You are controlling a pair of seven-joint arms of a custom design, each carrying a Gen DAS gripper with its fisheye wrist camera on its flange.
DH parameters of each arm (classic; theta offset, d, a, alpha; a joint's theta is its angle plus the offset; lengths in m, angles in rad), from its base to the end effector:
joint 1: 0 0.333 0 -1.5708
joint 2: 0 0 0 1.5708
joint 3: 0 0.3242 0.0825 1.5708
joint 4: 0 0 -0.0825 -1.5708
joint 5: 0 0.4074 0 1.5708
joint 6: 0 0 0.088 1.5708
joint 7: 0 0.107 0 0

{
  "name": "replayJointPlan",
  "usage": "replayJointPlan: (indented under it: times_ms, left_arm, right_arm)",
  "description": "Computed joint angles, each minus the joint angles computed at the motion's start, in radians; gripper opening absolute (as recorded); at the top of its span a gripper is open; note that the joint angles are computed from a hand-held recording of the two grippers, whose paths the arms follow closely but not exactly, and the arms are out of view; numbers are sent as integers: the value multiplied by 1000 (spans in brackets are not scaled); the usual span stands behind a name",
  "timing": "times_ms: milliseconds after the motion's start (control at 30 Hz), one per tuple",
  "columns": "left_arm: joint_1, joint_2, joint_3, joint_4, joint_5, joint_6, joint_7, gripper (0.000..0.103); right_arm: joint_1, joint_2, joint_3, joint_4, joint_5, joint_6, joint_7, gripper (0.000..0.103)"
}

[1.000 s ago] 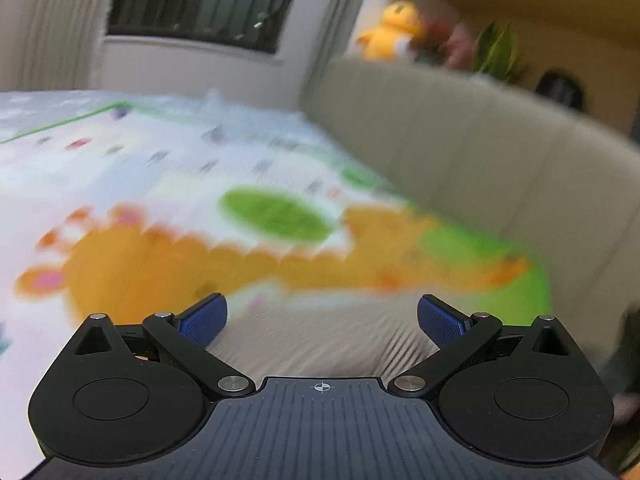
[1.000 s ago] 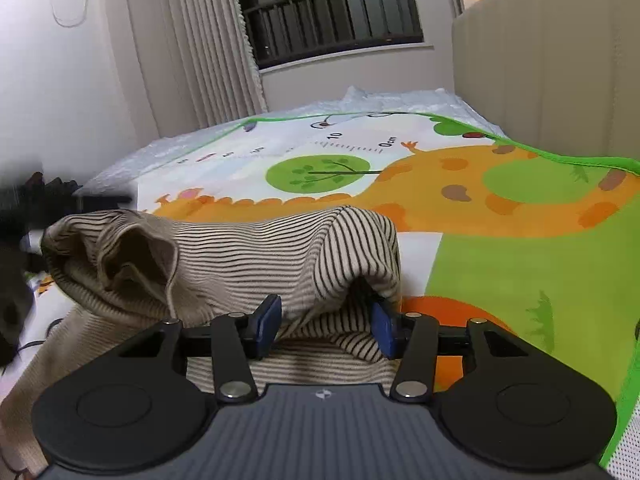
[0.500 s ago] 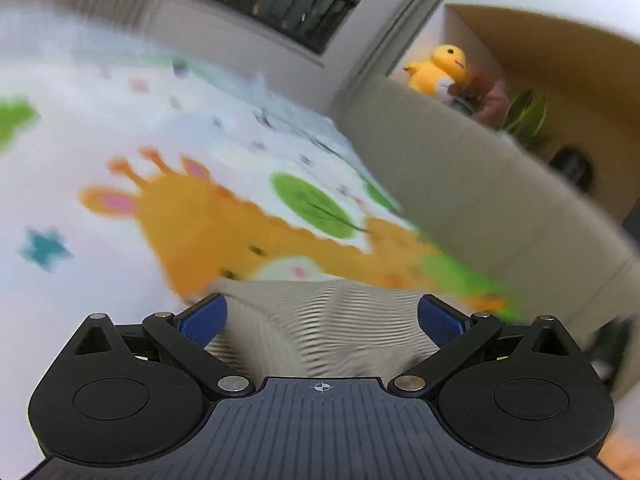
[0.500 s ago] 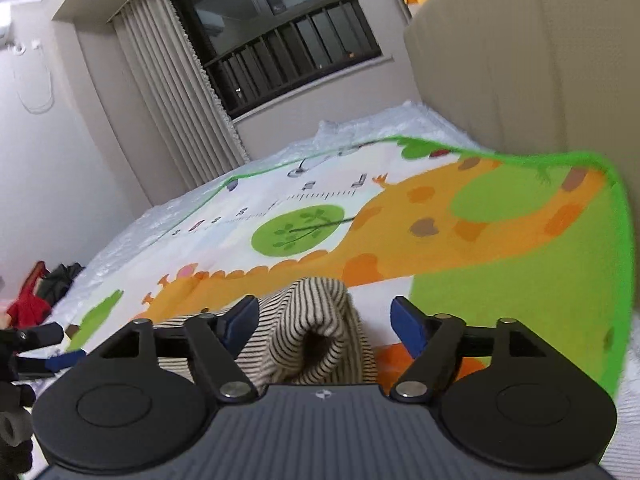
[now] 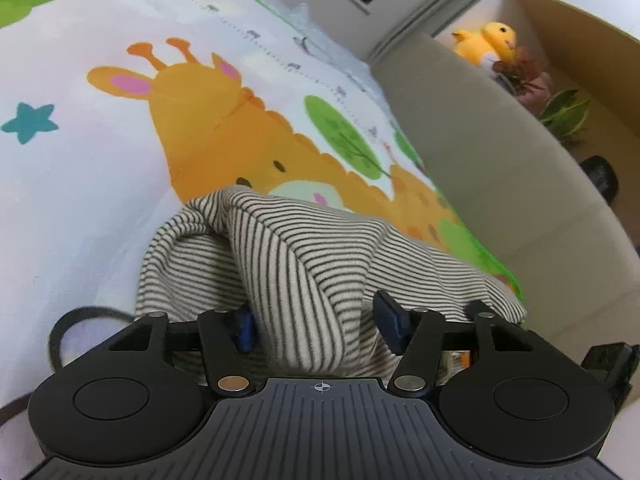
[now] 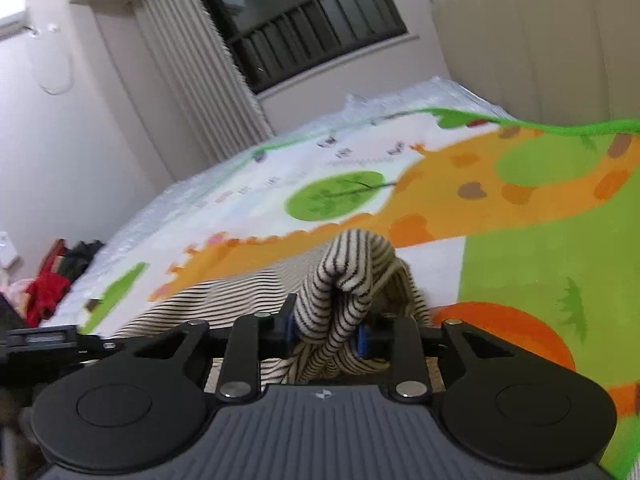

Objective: Fold clothes

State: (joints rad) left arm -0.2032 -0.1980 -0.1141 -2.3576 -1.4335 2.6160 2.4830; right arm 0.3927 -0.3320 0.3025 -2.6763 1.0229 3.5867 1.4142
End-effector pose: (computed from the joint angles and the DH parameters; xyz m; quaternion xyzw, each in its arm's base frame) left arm 0.4980 -0.1413 0.4359 0.5967 -0.6470 0.4719 0.0513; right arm 0.3799 0.1833 0.4507 -0.5038 0.6840 -0.2216 0.4787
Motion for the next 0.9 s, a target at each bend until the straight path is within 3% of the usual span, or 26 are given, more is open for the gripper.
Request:
replayJointPlan:
  times_ms: [200, 367, 533, 633, 667, 700, 800, 900]
  left_arm:
    - [-17, -168, 23, -127, -35, -10, 67, 47]
    - [-51, -330, 41, -249, 9, -16, 65, 46]
    - [-100, -416, 85, -313, 64, -19, 58, 47]
    - [-121, -367, 96, -278, 24, 17, 72, 72]
    - [-123, -341, 94, -258, 3, 32, 78, 86]
    - [-120, -311, 85, -238, 0, 42, 67, 90]
    - [-105, -211, 54, -175, 56, 52, -17, 92]
    - [-108, -150, 33, -144, 91, 72, -46, 95]
  right_arm:
    - [61, -210, 40, -144, 21, -43, 105, 24]
    - [-12, -364, 225, -220, 175, -141, 147, 24]
    - [-157, -566, 436, -280, 253, -349, 234, 24]
    - [-222, -608, 496, -294, 210, -403, 320, 31]
    - [-238, -610, 510, -296, 197, -405, 344, 36]
    - [-254, -612, 524, -298, 185, -408, 368, 47]
    - [-239, -525, 492, -290, 157, -321, 386, 62]
    - [-146, -377, 360, -275, 79, -198, 398, 66]
